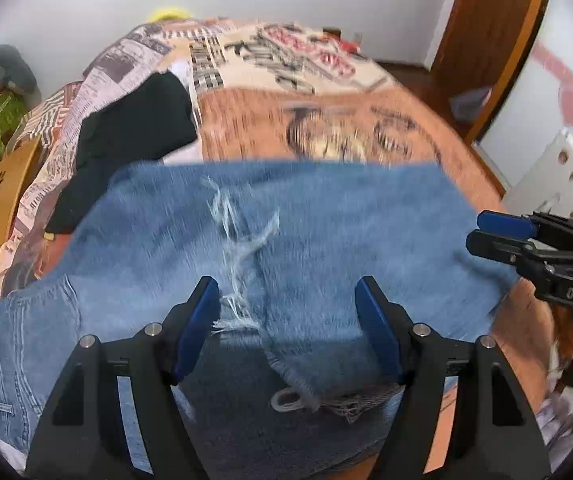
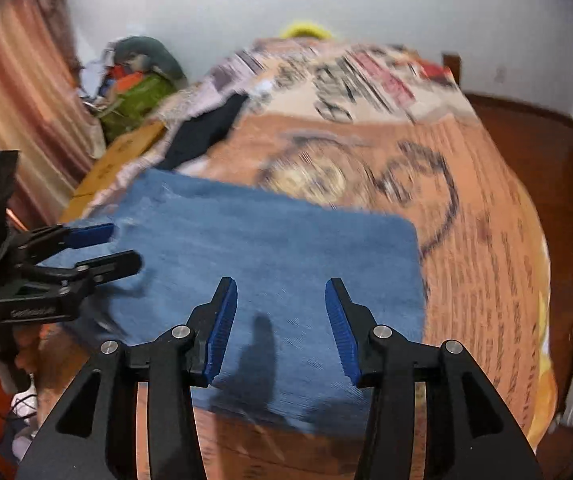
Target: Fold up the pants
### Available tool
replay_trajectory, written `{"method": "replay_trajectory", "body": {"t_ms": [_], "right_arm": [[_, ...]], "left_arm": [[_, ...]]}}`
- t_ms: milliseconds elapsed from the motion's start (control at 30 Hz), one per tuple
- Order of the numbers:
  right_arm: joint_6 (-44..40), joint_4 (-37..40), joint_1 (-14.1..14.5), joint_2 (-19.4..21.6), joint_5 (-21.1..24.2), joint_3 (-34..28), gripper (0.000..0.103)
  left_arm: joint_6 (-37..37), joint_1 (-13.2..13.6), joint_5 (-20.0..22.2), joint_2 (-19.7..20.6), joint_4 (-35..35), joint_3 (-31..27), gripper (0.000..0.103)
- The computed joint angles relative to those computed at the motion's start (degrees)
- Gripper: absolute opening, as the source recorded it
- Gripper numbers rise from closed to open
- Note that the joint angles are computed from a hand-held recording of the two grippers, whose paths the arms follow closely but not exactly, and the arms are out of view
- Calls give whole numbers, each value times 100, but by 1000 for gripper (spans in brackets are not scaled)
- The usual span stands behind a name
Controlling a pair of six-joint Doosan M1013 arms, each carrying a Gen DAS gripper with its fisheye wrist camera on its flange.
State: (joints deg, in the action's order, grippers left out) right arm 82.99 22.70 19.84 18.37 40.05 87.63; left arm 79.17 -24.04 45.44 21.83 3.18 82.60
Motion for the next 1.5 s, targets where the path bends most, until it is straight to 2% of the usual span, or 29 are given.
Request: {"method": "replay_trajectory", "body": {"t_ms": [67,167,300,467,600,700,933,1067,1300,1500], "right_arm": [[18,-22,0,13,71,100,42],[-75,10,30,-125,-299,357,43],[138,-181,41,-151,-266,349,43],[479,-627,97,-202,-171,314,43],[530,-711,130,-289,-189,262,43],[527,-826,210,-363,-359,213,49],[239,-880,491,-408,-734,-41,49],[-129,-629,647,-335,-828,-235,49],[-413,-599,939,-62,-598,-586,49],[-445,-705,1112,188,-254,-770,49]], "left_arm": [[44,-27,-69,-40,101,117,71],[105,-32,-195,-130,188,258,74],[145,35,-332,-215,39,399,75],[-76,53,-428,-355,200,534,75],[-545,67,-628,-570,689,693,75],[-977,176,-879,-838,993,887,75],[-2130,473,-1156,-1414,1869,1340,75],[-2720,683,-1216,-1709,2295,1646,76],[-3015,1097,-1276,-1977,1967,2136,77],[-2572,1428,-1377,-2039,805,2524,77]]}}
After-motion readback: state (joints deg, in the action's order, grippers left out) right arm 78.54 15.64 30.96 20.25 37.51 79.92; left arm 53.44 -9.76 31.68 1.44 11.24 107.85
